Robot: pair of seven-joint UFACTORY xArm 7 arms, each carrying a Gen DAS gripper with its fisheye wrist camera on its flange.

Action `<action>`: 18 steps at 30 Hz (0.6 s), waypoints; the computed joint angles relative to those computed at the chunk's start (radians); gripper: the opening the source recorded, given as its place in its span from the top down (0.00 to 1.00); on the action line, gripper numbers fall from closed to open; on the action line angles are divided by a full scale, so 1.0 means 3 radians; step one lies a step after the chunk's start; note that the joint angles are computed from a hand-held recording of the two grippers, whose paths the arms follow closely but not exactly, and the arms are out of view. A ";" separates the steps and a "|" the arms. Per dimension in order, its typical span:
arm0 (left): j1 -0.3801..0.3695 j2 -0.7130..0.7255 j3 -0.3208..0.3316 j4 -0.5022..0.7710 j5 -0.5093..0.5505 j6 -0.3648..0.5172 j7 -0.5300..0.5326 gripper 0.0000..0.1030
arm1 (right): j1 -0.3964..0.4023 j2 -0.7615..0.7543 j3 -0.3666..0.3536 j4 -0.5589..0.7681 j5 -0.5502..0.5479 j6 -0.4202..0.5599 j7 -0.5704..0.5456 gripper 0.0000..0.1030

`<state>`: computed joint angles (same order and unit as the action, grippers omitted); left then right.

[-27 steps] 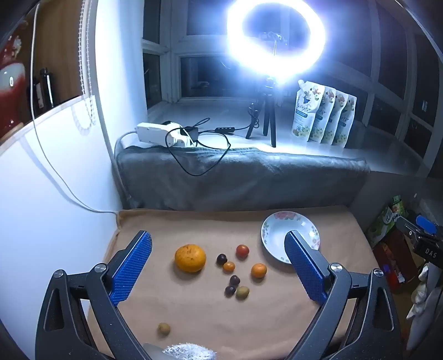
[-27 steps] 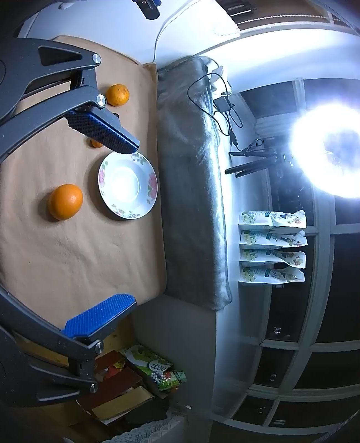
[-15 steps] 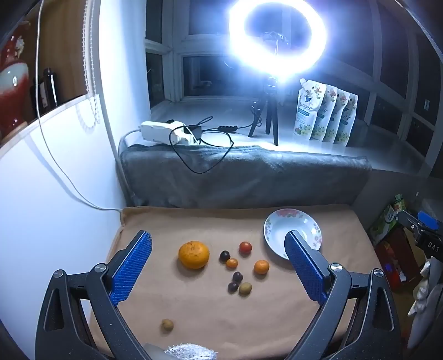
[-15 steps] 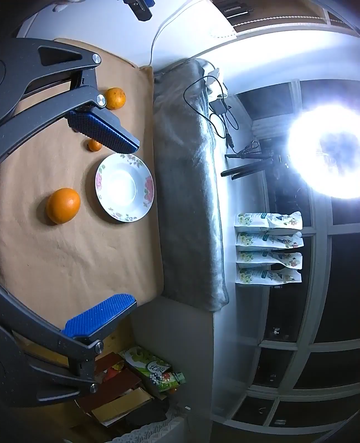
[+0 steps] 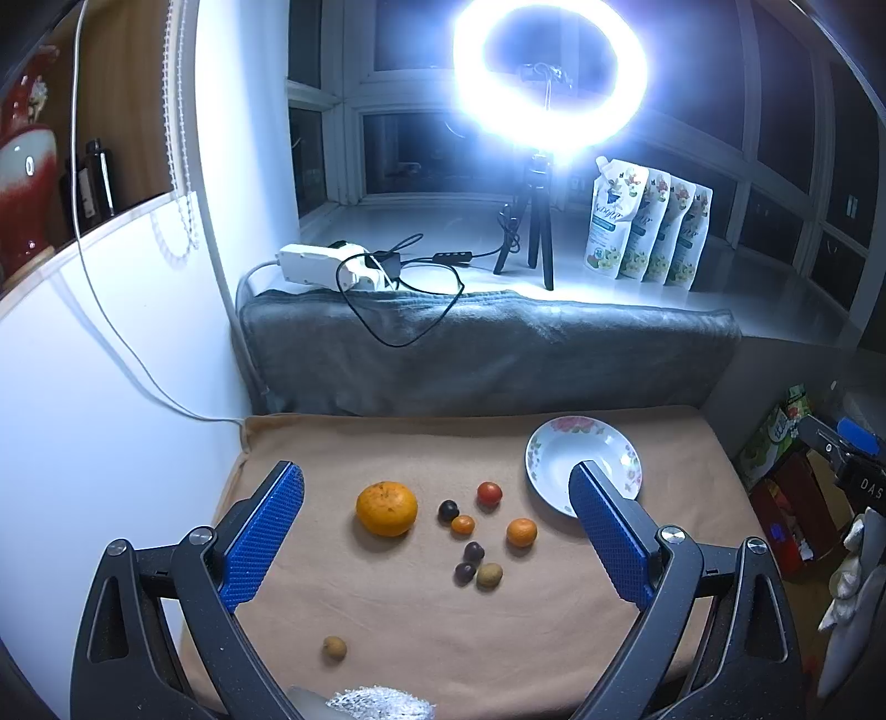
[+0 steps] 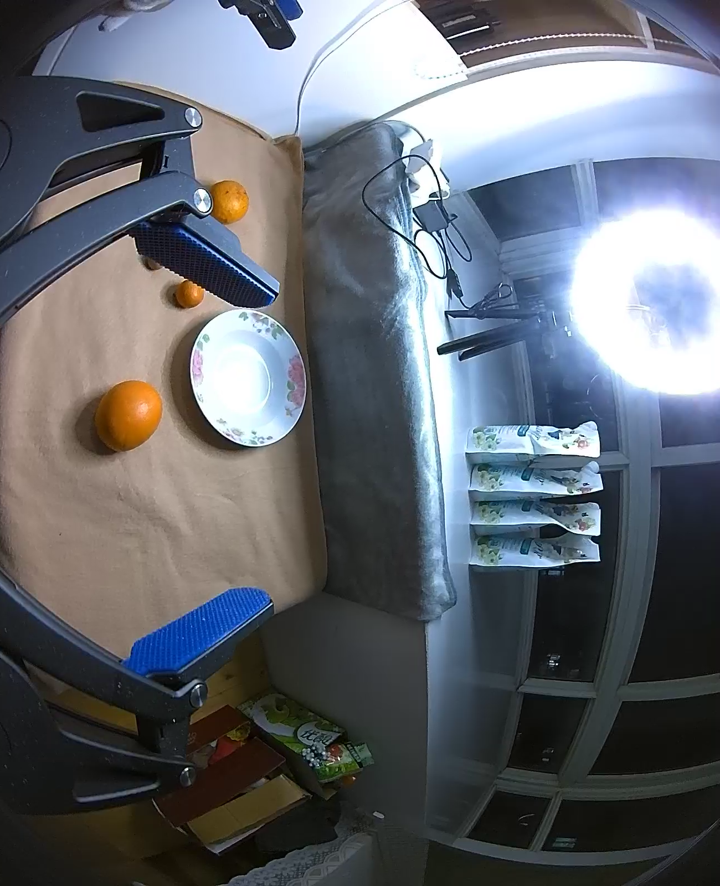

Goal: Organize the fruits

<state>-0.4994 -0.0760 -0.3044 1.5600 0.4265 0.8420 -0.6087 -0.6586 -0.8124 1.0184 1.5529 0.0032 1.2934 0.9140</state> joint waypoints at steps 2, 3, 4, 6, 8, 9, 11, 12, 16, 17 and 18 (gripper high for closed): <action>-0.0002 0.0001 -0.0001 0.0002 -0.0001 -0.0002 -0.0003 0.06 | -0.0007 0.0001 0.0000 0.0014 0.0007 -0.0001 0.0005 0.00; -0.0001 0.0005 0.0002 0.0007 0.0000 0.0002 0.0002 0.06 | -0.0023 0.0007 0.0011 0.0035 0.0013 0.0008 0.0012 0.00; -0.0001 0.0003 0.0003 0.0006 0.0000 0.0002 0.0005 0.06 | -0.0008 0.0005 -0.0008 0.0021 0.0020 0.0002 0.0002 0.00; -0.0001 0.0005 0.0006 0.0008 -0.0002 -0.0004 0.0008 0.06 | -0.0007 0.0000 -0.0009 0.0023 0.0024 0.0001 0.0005 0.00; 0.0000 0.0006 0.0003 0.0009 0.0015 -0.0010 -0.0012 0.06 | -0.0016 0.0002 -0.0003 0.0036 0.0023 -0.0001 0.0006 0.00; 0.0000 0.0010 0.0004 0.0017 0.0018 -0.0009 -0.0017 0.06 | -0.0016 0.0000 -0.0005 0.0027 0.0025 -0.0007 0.0004 0.00; 0.0002 0.0007 0.0008 0.0027 0.0023 -0.0009 -0.0020 0.06 | -0.0031 0.0007 0.0003 0.0041 0.0028 -0.0016 0.0001 0.00; 0.0004 0.0003 0.0010 0.0026 0.0023 -0.0014 -0.0021 0.06 | -0.0043 0.0010 0.0010 0.0053 0.0029 -0.0020 0.0000 0.00; 0.0011 0.0009 0.0011 0.0036 0.0038 -0.0025 -0.0033 0.06 | -0.0079 0.0014 0.0024 0.0065 0.0048 -0.0047 -0.0003 0.00; 0.0011 0.0009 0.0010 0.0036 0.0045 -0.0027 -0.0038 0.06 | -0.0062 0.0005 0.0008 0.0045 0.0055 -0.0059 -0.0006 0.00; 0.0011 0.0008 0.0010 0.0034 0.0050 -0.0030 -0.0042 0.06 | -0.0060 0.0006 0.0004 0.0041 0.0056 -0.0065 -0.0007 0.00</action>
